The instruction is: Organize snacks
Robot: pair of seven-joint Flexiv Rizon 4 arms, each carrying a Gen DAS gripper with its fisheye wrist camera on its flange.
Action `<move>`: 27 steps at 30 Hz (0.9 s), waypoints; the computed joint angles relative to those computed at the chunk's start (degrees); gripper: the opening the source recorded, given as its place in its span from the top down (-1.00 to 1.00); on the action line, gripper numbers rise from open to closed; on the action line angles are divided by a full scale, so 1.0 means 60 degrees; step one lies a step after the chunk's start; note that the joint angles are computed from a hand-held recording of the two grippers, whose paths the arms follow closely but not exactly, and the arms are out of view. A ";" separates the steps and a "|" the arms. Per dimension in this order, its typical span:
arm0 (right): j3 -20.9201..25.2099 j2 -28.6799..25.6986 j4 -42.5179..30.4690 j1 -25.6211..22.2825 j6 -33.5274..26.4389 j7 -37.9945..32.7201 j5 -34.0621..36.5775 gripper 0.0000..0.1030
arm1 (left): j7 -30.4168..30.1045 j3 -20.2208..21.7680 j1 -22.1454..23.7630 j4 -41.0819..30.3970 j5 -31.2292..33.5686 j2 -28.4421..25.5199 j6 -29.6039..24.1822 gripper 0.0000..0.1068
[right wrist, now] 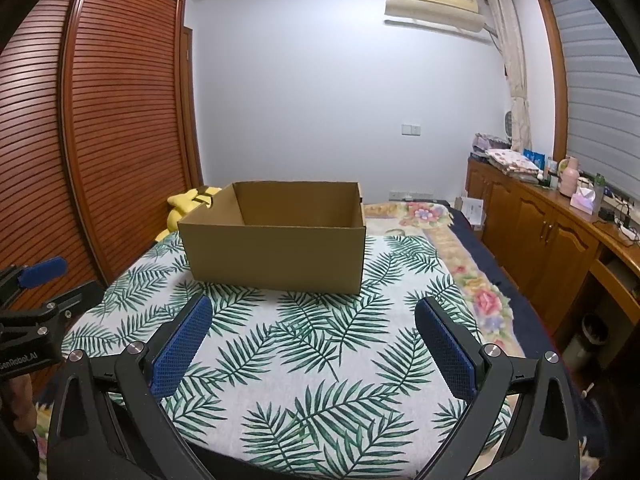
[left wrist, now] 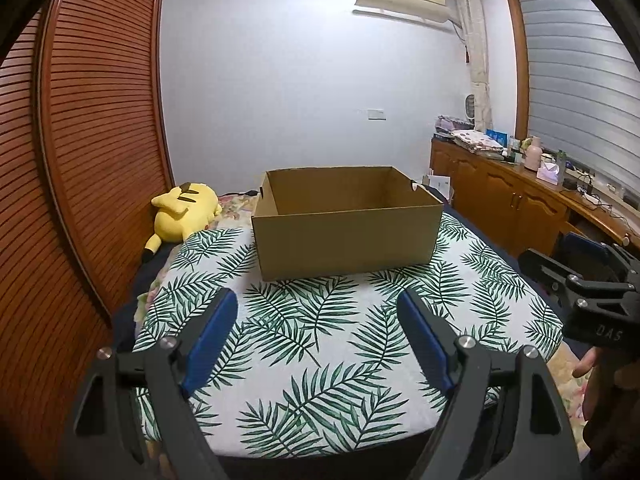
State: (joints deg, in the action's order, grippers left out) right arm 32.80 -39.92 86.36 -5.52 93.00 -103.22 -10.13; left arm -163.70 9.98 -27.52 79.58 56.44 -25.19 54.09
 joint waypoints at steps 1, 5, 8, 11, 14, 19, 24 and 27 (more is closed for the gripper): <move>-0.0047 0.0010 0.0006 0.0031 0.0019 0.0003 0.0001 -1.00 | 0.0000 -0.0002 0.0001 0.0000 0.0001 0.0000 0.0000 -0.55; -0.0076 0.0020 0.0034 0.0051 0.0039 0.0016 -0.0004 -1.00 | -0.0054 0.0005 0.0005 0.0008 0.0030 0.0014 0.0029 -0.55; -0.0094 0.0020 0.0033 0.0062 0.0055 0.0040 -0.0018 -1.00 | -0.0069 -0.0001 0.0013 0.0019 0.0038 0.0025 0.0041 -0.55; -0.0090 0.0021 0.0037 0.0057 0.0052 0.0051 -0.0028 -1.00 | -0.0080 -0.0003 0.0030 0.0031 0.0033 0.0031 0.0067 -0.55; -0.0088 0.0022 0.0060 0.0044 0.0073 0.0058 -0.0040 -1.00 | -0.0113 -0.0001 0.0025 0.0041 0.0038 0.0042 0.0077 -0.55; -0.0021 0.0007 0.0074 0.0000 0.0045 0.0044 -0.0067 -1.00 | -0.0142 -0.0002 0.0015 0.0070 0.0055 0.0063 0.0070 -0.55; -0.0060 0.0013 0.0104 0.0010 0.0041 0.0070 -0.0067 -1.00 | -0.0158 -0.0018 0.0029 0.0076 0.0057 0.0065 0.0069 -0.56; -0.0051 0.0008 0.0096 0.0005 0.0031 0.0064 -0.0062 -1.00 | -0.0163 -0.0020 0.0035 0.0068 0.0055 0.0056 0.0070 -0.56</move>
